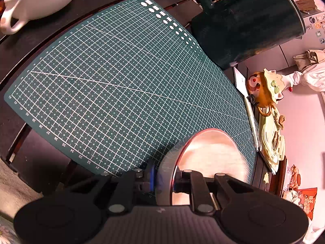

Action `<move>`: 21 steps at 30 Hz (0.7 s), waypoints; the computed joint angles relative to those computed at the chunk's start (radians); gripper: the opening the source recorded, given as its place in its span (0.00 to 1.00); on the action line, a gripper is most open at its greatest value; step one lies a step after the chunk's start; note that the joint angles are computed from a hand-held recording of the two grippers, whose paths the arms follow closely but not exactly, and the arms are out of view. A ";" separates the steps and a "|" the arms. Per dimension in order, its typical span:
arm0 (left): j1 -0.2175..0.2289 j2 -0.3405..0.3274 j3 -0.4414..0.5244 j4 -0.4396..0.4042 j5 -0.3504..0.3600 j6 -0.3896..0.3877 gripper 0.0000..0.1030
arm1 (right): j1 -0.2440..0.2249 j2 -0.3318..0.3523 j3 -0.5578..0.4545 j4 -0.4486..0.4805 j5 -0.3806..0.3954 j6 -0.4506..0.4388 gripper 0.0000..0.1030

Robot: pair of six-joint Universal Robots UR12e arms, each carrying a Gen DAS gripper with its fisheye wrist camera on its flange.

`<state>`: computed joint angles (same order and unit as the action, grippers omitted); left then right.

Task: Clean bowl
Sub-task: 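Hold the white bowl with the left tool while the right tool scrubs inside with the sponge, then hold the bowl with the left tool while the right tool rubs the sponge around the inner wall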

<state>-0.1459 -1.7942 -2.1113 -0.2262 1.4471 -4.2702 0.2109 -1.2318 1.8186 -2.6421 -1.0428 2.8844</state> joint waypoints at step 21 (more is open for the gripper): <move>0.000 0.001 0.001 0.000 0.000 -0.004 0.16 | 0.035 -0.049 0.081 -0.386 -0.282 -0.157 0.10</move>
<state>-0.1461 -1.7933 -2.1100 -0.2264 1.4467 -4.2740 0.2463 -1.2810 1.8999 -3.0277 -1.3244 2.7278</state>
